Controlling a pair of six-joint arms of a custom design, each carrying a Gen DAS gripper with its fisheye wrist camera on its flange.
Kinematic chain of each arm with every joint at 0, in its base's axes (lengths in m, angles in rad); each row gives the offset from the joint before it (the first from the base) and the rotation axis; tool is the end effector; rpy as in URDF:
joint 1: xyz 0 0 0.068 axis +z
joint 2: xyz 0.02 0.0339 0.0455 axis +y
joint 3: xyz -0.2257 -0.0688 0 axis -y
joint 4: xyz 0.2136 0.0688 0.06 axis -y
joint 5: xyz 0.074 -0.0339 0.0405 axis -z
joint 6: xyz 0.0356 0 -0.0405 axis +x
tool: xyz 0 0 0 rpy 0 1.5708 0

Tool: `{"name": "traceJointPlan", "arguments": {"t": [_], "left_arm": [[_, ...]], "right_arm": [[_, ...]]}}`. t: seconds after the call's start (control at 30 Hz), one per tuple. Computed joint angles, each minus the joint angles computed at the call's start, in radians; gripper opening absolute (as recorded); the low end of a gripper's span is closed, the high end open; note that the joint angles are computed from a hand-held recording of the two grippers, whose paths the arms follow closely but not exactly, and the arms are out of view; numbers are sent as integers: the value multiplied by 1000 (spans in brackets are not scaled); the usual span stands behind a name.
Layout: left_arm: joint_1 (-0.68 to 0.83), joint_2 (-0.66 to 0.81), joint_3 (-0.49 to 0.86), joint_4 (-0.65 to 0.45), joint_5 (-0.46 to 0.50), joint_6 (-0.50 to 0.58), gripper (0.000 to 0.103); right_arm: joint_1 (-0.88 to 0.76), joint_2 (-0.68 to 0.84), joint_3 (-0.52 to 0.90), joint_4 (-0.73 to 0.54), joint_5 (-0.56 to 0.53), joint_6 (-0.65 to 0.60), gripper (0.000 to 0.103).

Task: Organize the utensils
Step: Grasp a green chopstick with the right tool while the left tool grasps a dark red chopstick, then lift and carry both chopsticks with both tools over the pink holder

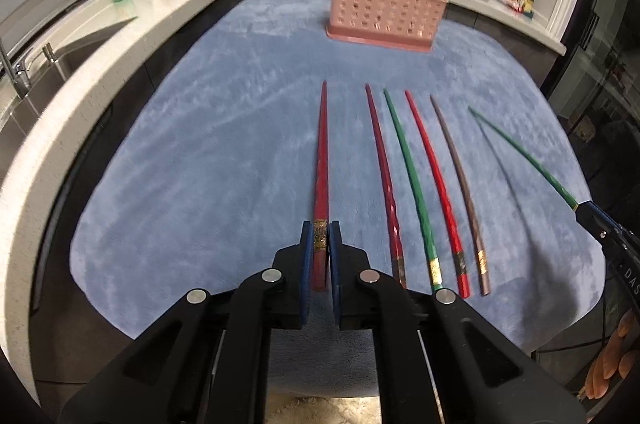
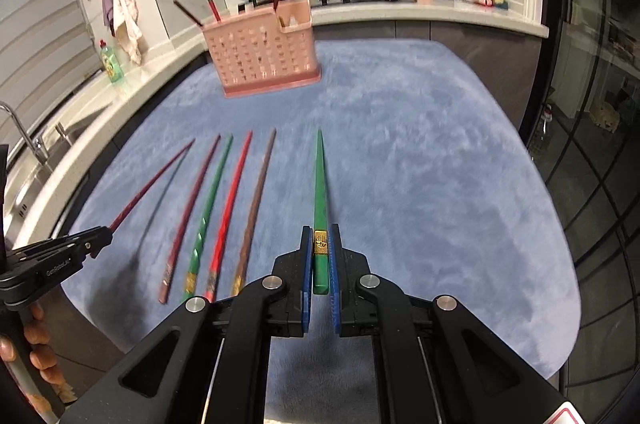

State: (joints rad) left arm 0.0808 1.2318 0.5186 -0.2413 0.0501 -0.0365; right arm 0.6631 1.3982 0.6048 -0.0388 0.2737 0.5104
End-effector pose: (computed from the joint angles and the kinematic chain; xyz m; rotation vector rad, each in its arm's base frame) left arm 0.2085 0.0151 0.1426 -0.1279 2.5209 -0.0454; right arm 0.2004 0.1443 0.1456 -0.0549 2.3751 0.2363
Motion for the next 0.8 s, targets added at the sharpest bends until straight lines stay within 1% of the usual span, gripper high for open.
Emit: {"name": "traceJointPlan", "arguments": {"t": [0.1,0.2,0.4,0.5,0.6,0.77,0.8], "left_arm": [[51,-42,62,-78,40,20,7],[90,-57,130,-132,63,33,7],[114,-29,298,-187,68,46,7],[120,6,380,-195,70,52,7],[124,76,484,-196,76,51,7],[129,233,717,-224,102,37,7],[128,274,782,-233,103,33,7]], "right_arm": [[-24,-41,44,-45,-2,-41,7],[-58,-64,94,-75,-17,-74,7],[-153,-54,214,-109,-75,-119,7],[-194,-25,280,-116,-104,-132,7],[-228,18,359,-125,-129,-150,7],[-281,121,522,-138,-186,-173,7],[-294,157,579,-145,-210,-174,7]]}}
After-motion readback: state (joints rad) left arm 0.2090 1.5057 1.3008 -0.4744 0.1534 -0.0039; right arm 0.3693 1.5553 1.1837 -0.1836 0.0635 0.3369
